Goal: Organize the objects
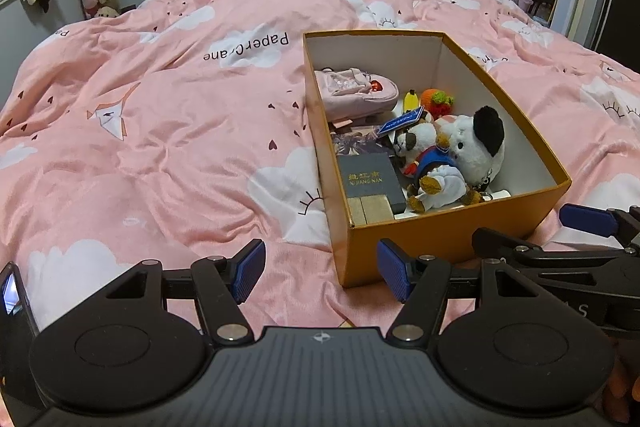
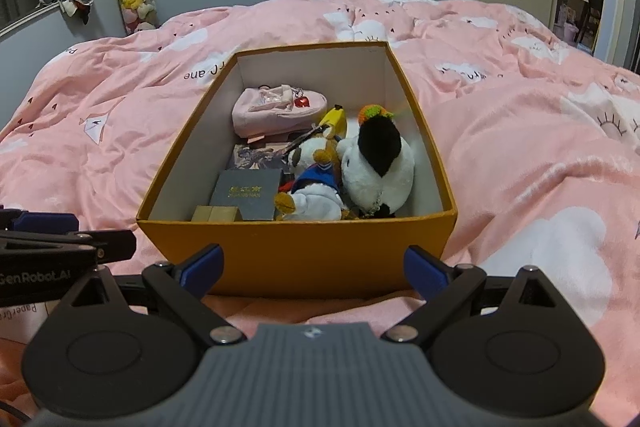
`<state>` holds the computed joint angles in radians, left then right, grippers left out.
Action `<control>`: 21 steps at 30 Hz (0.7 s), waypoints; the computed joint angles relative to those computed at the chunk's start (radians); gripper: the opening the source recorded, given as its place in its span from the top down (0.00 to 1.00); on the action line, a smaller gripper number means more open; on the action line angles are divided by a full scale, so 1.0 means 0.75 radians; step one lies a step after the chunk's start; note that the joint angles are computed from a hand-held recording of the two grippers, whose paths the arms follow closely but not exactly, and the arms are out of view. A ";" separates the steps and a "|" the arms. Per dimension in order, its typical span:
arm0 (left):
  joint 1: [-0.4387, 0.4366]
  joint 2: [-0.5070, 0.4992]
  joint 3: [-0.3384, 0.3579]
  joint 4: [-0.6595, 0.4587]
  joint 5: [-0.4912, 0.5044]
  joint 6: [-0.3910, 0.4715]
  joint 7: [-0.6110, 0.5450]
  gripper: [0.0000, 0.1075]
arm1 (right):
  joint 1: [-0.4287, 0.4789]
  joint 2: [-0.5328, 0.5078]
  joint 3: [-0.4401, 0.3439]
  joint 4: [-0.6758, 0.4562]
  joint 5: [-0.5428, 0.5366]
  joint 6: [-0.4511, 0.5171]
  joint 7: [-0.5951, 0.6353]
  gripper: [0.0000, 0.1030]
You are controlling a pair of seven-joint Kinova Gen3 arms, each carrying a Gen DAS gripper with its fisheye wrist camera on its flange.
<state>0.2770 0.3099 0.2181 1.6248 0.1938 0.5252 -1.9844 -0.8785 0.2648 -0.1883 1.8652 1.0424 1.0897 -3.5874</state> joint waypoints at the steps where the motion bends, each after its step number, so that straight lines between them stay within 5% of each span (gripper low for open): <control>1: 0.001 0.000 -0.001 0.004 0.000 -0.006 0.000 0.31 | -0.001 0.000 0.001 0.003 0.005 -0.002 -0.006 0.06; 21: 0.001 0.020 -0.005 -0.019 -0.014 0.007 0.015 0.32 | 0.009 0.018 0.008 -0.031 -0.032 -0.008 0.068 0.06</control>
<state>0.2777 0.3247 0.2142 1.6108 0.1835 0.5304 -1.9733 -0.8715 0.2785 -0.1821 1.8416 1.0182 1.0839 -3.5364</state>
